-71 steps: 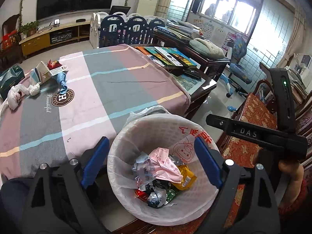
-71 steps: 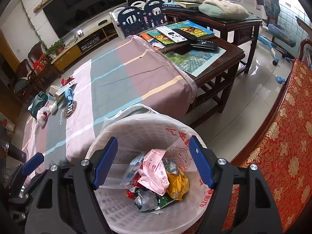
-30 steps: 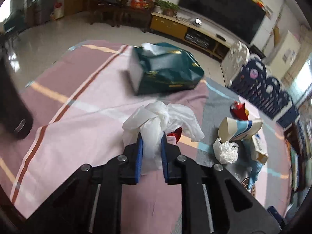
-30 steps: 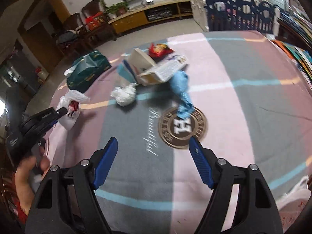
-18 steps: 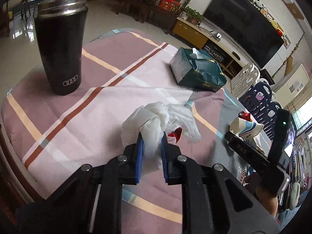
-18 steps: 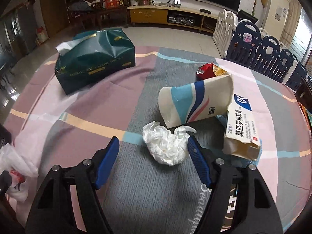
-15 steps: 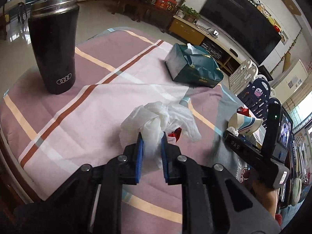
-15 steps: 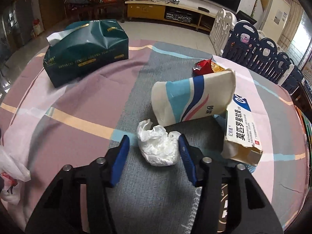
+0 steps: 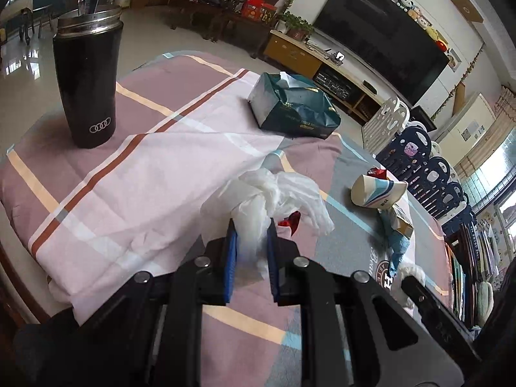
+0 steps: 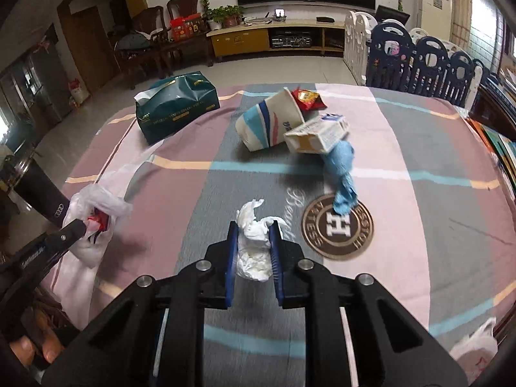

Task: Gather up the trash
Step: 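Carry both items over the wastebasket and open both tools to drop them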

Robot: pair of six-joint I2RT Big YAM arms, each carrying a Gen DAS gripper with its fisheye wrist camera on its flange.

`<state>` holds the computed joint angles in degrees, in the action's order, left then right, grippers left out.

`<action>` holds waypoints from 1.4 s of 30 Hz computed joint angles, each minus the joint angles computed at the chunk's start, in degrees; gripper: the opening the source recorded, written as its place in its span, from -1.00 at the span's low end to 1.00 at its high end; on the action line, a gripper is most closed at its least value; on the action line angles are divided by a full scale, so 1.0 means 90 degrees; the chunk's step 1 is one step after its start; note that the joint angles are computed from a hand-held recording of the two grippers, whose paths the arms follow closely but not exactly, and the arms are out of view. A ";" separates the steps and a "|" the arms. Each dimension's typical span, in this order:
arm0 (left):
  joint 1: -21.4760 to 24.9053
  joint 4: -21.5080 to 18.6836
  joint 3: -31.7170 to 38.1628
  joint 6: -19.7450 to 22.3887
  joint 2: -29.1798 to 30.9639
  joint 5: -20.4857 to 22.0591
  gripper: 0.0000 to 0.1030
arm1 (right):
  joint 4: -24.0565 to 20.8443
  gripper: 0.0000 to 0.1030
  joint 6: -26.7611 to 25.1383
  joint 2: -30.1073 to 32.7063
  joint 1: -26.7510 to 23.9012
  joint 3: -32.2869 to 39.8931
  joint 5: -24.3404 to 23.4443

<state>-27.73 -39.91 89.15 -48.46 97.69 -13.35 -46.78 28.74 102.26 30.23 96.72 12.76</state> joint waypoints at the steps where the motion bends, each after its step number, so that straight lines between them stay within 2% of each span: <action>1: -0.0039 0.0018 -0.0055 -0.0032 -0.0072 0.0026 -0.65 | 0.0000 -0.62 0.0155 -0.0220 0.0023 -0.0269 0.0025; 6: -0.0295 -0.0012 -0.0258 -0.0054 -0.0495 -0.0024 -0.66 | -0.0108 -0.62 0.0736 -0.1116 0.0026 -0.1232 -0.0020; 13: -0.0907 -0.0373 -0.0174 0.0110 -0.0840 -0.0430 -0.66 | -0.0097 -0.62 0.0749 -0.2296 -0.0008 -0.1931 0.0362; 16: -0.1213 -0.0512 0.0011 0.0151 -0.0815 -0.0390 -0.66 | -0.0256 -0.62 0.0728 -0.2759 -0.0031 -0.2105 0.0600; 22: -0.1916 -0.0475 0.0163 0.0698 -0.0909 -0.0663 -0.65 | -0.0734 -0.62 0.0867 -0.3568 -0.0076 -0.2424 0.1060; 29: -0.2341 -0.0457 0.0173 0.0927 -0.1062 -0.0688 -0.66 | -0.1300 -0.62 0.1006 -0.4110 0.0078 -0.2711 0.1415; 35: -0.2442 -0.0464 0.0158 0.0958 -0.1122 -0.0711 -0.66 | -0.1393 -0.62 0.1208 -0.4389 0.0144 -0.2935 0.1467; 42: -0.2384 -0.0497 0.0159 0.0939 -0.1085 -0.0583 -0.65 | -0.1297 -0.62 0.1282 -0.4388 0.0139 -0.3023 0.1290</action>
